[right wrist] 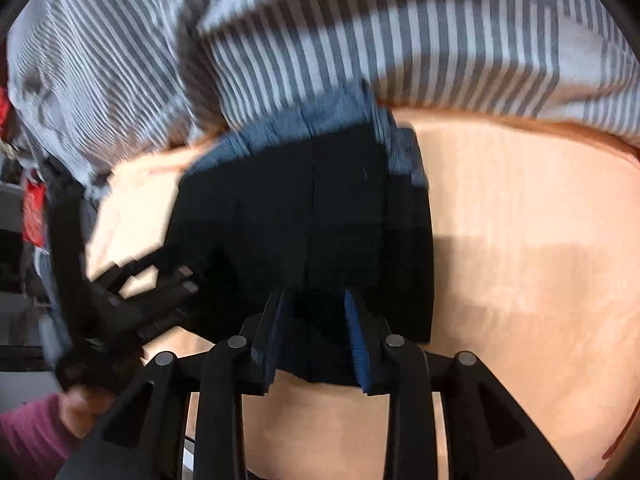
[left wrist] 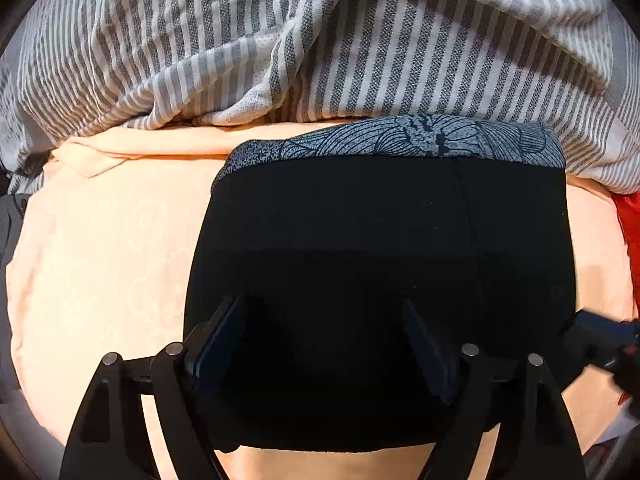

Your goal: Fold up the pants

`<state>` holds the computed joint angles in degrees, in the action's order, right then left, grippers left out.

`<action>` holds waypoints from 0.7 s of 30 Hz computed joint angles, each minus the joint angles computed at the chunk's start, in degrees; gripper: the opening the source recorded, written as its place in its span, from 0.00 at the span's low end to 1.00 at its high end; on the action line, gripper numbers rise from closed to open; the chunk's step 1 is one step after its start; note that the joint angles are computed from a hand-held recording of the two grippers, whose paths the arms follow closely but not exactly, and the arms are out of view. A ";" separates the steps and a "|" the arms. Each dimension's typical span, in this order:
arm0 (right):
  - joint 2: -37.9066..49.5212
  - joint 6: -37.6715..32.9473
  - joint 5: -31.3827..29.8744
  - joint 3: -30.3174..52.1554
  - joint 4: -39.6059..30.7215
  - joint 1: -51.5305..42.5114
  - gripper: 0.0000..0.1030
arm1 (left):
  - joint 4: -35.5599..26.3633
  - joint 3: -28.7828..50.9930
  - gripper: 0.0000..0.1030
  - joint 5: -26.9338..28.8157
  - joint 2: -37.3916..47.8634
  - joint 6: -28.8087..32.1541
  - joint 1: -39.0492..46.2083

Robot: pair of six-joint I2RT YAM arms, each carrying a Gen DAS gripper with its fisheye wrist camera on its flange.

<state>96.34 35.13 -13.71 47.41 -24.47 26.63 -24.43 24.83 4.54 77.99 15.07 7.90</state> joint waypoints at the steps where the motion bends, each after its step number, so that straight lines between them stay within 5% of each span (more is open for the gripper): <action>1: 0.47 0.06 0.49 -0.36 0.32 0.29 0.32 | 0.41 0.08 0.79 -0.05 0.43 0.74 0.45; 21: 0.05 2.84 3.72 -3.56 2.95 2.61 0.36 | 0.61 0.63 0.79 -1.38 1.96 -0.08 -1.56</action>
